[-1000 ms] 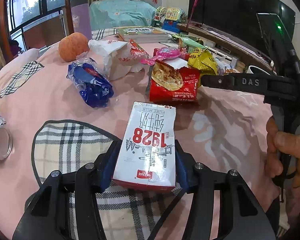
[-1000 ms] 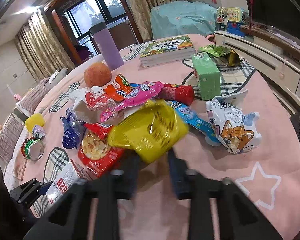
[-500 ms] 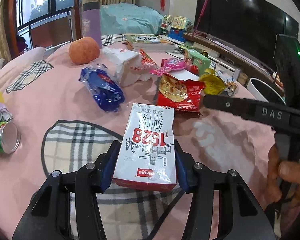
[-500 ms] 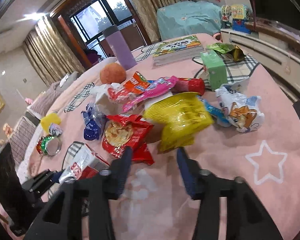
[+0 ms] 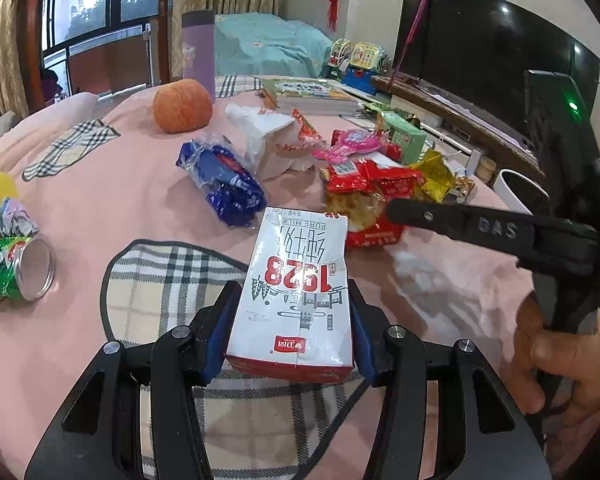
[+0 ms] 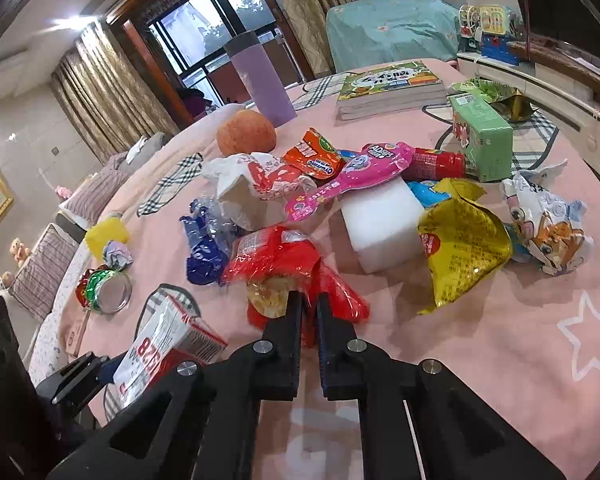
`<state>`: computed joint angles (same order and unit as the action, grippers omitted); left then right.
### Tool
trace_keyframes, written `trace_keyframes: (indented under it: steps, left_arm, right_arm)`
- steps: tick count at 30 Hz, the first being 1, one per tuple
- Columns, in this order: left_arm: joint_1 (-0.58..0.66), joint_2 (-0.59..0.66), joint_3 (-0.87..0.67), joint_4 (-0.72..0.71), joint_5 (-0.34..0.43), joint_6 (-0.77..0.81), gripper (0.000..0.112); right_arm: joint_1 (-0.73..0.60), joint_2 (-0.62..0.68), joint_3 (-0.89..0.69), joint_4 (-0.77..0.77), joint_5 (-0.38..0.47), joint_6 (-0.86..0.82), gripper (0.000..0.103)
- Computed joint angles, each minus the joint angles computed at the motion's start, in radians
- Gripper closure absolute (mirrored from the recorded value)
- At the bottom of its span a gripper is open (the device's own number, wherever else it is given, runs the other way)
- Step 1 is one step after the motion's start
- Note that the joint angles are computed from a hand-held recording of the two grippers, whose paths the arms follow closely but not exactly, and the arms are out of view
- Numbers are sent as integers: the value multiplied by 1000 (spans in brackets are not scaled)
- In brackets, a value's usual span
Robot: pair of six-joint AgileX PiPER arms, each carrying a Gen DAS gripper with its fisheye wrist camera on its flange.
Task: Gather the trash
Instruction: 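Grasp the red snack bag with the right tool, then carry the carton and red bag over the bin and release both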
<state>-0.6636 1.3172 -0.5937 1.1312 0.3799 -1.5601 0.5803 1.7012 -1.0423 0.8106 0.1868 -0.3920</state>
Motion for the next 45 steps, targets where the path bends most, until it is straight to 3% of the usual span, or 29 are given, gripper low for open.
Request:
trace_keyframes:
  steps: [11,15,19,25,35,45]
  left_arm:
    - [-146,47,-83,-19,33,-8,62]
    - [-210,110,-154,-27,35,-3,62]
    - [-256,168,-227,-51,35,28,62]
    - [-315,263,-357,-107,51,117,62]
    - [-365,422,-594,-243,81,322,62]
    - [-375,573,-849,-399,150,539,62]
  right_arm:
    - [-60,-331,318,233,-69,-216,100]
    - [-117,-448,414,-9,-83,24,100]
    - [-219,-542,478,-52,-48,56,100]
    - [-433,-655,547,128,55,-183,100]
    - [-780,-709,580,333,237,-503,100]
    - [-998,-623,537,440,347,-703,100]
